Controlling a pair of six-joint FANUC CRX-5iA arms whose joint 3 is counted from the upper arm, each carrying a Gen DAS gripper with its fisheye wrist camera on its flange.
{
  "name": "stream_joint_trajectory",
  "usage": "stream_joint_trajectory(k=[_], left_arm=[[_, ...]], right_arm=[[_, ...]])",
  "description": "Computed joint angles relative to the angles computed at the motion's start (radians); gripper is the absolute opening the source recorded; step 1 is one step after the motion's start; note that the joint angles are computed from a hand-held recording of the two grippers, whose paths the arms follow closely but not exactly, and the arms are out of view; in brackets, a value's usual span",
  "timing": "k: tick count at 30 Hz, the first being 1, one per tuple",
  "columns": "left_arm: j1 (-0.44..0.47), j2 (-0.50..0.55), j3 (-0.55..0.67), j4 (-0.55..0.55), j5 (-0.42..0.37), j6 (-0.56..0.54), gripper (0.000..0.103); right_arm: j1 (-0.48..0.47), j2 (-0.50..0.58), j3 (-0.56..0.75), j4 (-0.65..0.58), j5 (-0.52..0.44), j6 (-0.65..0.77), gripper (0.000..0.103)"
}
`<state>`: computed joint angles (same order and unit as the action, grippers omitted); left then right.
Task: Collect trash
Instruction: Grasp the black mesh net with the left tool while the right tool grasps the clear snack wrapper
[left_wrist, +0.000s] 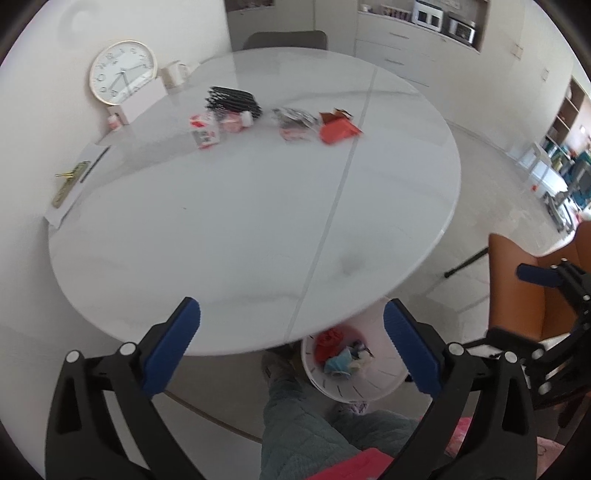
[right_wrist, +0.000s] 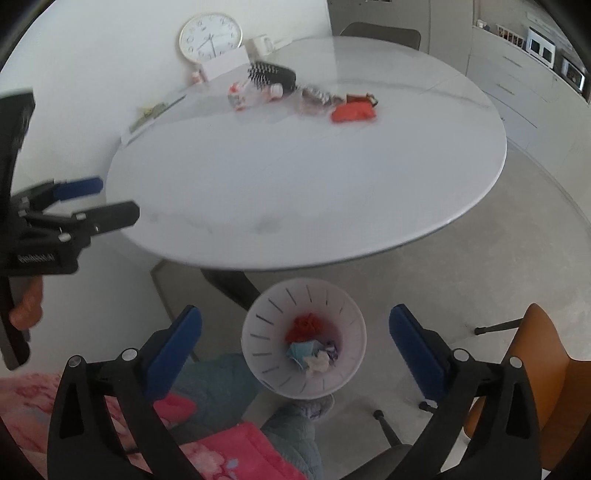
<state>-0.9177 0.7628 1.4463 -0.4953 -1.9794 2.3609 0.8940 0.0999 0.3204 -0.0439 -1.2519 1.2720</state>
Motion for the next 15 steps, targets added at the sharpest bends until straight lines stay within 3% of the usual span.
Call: stream_joint_trajectory(k=[8, 15], left_arm=[[0.057, -0.137, -0.206, -0.04, 0.05, -0.046, 0.095], [0.22, -0.268, -0.442, 0.057, 0.242, -0.181, 0.095]], right_arm=[[-0.017, 0.109, 0.162, -0.008, -0.023, 0.013, 0.101], [-0.013, 0.315, 0.412, 0.05, -0.056, -0.088, 0.101]])
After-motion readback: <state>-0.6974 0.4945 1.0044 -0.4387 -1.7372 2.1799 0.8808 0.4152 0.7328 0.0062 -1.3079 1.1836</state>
